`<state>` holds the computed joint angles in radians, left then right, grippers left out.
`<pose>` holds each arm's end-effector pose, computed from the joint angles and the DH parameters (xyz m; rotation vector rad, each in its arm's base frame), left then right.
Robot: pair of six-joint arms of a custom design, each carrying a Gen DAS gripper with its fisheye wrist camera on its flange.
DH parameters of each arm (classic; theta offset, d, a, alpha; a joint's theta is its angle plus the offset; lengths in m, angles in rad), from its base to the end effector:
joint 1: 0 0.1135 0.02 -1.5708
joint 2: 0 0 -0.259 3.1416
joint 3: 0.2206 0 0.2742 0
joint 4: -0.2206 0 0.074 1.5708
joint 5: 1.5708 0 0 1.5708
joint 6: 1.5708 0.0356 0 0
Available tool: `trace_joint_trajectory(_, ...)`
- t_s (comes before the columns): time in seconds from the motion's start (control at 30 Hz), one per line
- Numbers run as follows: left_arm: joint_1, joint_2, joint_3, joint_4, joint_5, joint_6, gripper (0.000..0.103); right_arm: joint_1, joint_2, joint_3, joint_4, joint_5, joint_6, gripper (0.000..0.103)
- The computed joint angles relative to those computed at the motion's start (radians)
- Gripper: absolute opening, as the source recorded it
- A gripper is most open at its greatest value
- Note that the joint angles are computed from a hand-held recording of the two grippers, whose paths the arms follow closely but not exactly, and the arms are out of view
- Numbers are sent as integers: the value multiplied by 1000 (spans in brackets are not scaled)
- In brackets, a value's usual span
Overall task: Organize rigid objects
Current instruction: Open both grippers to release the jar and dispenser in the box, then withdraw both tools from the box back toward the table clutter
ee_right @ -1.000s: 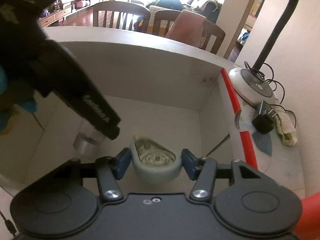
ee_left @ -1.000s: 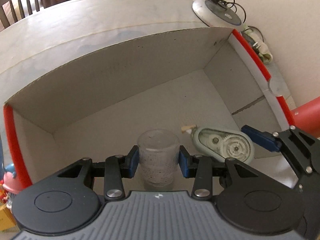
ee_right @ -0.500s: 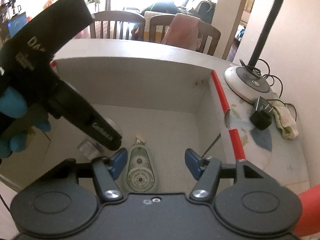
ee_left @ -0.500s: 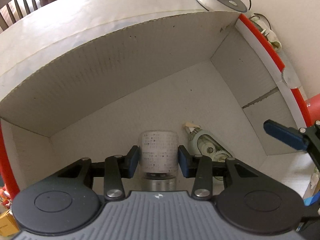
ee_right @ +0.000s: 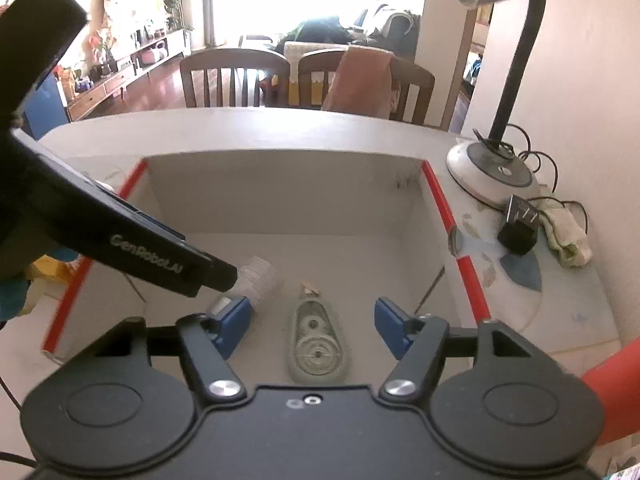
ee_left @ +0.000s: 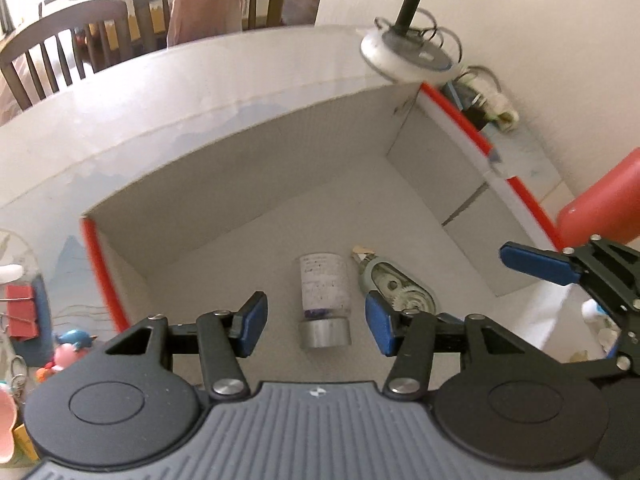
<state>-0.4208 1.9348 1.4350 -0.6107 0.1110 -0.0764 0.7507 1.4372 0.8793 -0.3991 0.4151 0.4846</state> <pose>0.3857 -0.1770 0.1820 0.4985 2.6605 -0.3018 0.2333 0.1980 0.1923 -0.1603 2.4108 0.0286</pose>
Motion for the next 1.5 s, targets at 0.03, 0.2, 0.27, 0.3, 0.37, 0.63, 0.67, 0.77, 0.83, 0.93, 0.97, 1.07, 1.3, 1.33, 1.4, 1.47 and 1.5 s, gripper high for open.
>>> trace_joint_trajectory(0.03, 5, -30, -27, 10, 5, 5, 53, 11, -2, 5, -5, 8, 9, 71)
trace_joint_trajectory(0.2, 34, -153, -129, 28, 34, 31, 53, 73, -8, 40, -45, 48, 67, 74)
trace_joint_trajectory(0.27, 45, -199, -166, 33, 46, 40, 53, 101, -8, 56, -61, 72, 97, 75)
trace_joint_trajectory(0.3, 49, -220, -182, 35, 50, 43, 53, 116, -7, 65, -72, 82, 114, 75)
trace_joint_trajectory(0.37, 71, -274, -220, 31, 68, 62, 53, 144, -4, 82, -90, 100, 142, 76)
trace_joint_trajectory(0.63, 185, -476, -348, -13, 161, 146, 53, 275, 20, 158, -160, 199, 272, 84)
trace_joint_trajectory(0.67, 202, -506, -365, -23, 173, 162, 53, 291, 25, 168, -165, 209, 287, 84)
trace_joint_trajectory(0.77, 257, -585, -410, -54, 210, 208, 53, 337, 43, 197, -169, 234, 328, 85)
trace_joint_trajectory(0.83, 303, -634, -434, -82, 239, 243, 53, 369, 70, 228, -182, 250, 358, 86)
trace_joint_trajectory(0.93, 387, -702, -465, -127, 287, 299, 62, 409, 110, 271, -195, 270, 400, 89)
trace_joint_trajectory(0.97, 412, -719, -472, -141, 300, 317, 63, 421, 124, 287, -202, 278, 412, 90)
trace_joint_trajectory(1.07, 509, -763, -486, -202, 356, 395, 63, 455, 163, 331, -213, 298, 441, 92)
trace_joint_trajectory(1.3, 755, -795, -480, -322, 479, 603, 73, 531, 273, 470, -252, 334, 491, 99)
trace_joint_trajectory(1.33, 789, -793, -476, -336, 495, 634, 76, 538, 290, 490, -257, 336, 494, 99)
trace_joint_trajectory(1.4, 856, -784, -467, -361, 516, 698, 77, 547, 321, 528, -266, 335, 502, 99)
trace_joint_trajectory(1.47, 916, -762, -450, -387, 537, 755, 78, 561, 357, 575, -287, 337, 515, 99)
trace_joint_trajectory(1.5, 947, -750, -441, -399, 549, 783, 78, 565, 374, 596, -298, 339, 521, 99)
